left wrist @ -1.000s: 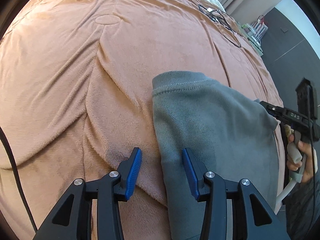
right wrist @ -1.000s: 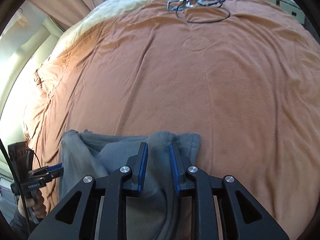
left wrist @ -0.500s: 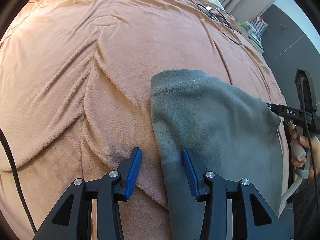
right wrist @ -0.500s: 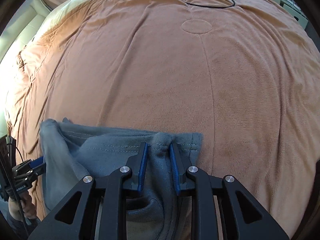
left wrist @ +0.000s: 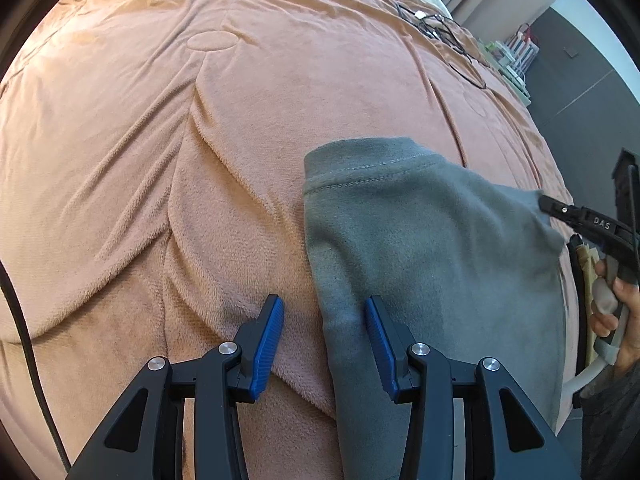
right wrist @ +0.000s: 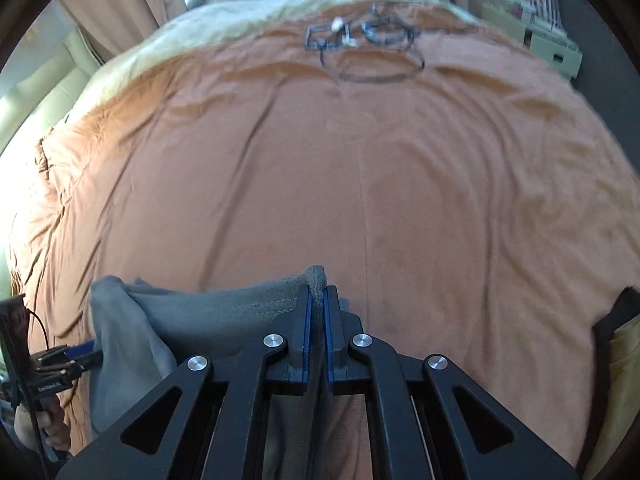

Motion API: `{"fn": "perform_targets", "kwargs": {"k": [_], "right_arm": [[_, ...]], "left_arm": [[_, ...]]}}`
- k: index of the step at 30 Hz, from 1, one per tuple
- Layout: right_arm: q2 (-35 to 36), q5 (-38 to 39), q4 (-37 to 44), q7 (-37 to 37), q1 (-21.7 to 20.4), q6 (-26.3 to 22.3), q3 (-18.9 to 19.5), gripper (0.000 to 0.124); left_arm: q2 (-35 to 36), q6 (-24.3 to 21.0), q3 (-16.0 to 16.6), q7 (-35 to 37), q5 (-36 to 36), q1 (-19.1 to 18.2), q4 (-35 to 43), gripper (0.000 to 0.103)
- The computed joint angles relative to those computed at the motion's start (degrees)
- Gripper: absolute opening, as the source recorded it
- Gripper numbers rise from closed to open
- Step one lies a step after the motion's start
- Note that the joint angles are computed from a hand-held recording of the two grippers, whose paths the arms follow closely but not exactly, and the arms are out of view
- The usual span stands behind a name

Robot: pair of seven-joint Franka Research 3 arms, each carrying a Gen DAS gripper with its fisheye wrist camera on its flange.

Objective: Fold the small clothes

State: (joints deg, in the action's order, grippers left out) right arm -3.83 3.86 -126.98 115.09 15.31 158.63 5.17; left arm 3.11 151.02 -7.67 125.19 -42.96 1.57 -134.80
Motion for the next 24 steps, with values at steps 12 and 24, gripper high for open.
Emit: {"fn": "perform_targets", "kwargs": {"k": [12, 24], "right_arm": [[-6.4, 26.4, -7.6, -24.6, 4.9, 0.5, -4.2, 0.078], [-5.1, 48.2, -8.5, -47.1, 4.2, -2.9, -5.1, 0.078]], "left_arm": [[1.0, -7.2, 1.3, 5.6, -8.6, 2.4, 3.3, 0.046], [5.3, -8.3, -0.4, 3.9, -8.9, 3.5, 7.5, 0.045]]}}
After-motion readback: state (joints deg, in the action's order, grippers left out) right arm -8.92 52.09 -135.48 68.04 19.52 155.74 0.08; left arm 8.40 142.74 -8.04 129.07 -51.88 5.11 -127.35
